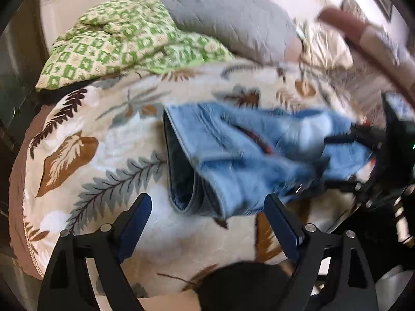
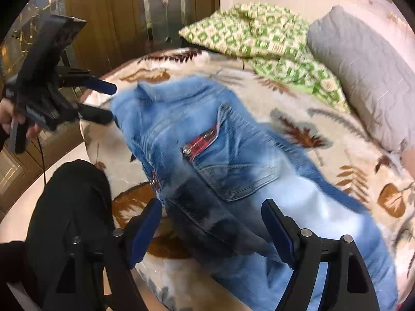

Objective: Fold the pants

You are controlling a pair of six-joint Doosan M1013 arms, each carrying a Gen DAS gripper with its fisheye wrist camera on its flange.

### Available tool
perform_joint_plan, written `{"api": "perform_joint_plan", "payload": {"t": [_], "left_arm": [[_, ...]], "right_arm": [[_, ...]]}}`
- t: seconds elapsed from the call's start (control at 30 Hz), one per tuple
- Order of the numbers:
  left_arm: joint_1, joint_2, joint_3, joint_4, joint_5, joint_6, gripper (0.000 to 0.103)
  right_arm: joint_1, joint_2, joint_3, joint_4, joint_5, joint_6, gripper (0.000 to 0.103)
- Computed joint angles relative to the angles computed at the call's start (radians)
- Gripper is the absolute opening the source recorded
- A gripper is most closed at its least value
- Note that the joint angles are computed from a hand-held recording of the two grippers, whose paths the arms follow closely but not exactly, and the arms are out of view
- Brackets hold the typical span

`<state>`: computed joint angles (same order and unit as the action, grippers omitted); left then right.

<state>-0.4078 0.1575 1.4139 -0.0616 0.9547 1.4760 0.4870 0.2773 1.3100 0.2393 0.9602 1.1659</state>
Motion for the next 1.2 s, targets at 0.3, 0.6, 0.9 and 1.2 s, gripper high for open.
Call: {"api": "perform_joint_plan", "payload": {"t": [0.3,0.6,0.9,1.2], "left_arm": [[0.092,0.133,-0.090,-0.302,0.146,-0.054,0.093],[0.043,0.198,-0.130,-0.139,0.242,-0.082,0.103],[0.052,0.174,-0.131,-0.174,0.203,-0.007,0.026],[0.104,0.174,-0.214,-0.159,0.184,0.012,0.010]], "right_arm": [[0.035,0.017,-0.022,-0.003,0.020,-0.086,0.082],[0.099,0.096,-0.054,-0.183,0.018,-0.026,0.081],[0.078,0.092,-0.034,-0.094,-0.019,-0.004,0.053],[0.073,0.130,-0.117,-0.035,-0.024,0.057,0.043]]}}
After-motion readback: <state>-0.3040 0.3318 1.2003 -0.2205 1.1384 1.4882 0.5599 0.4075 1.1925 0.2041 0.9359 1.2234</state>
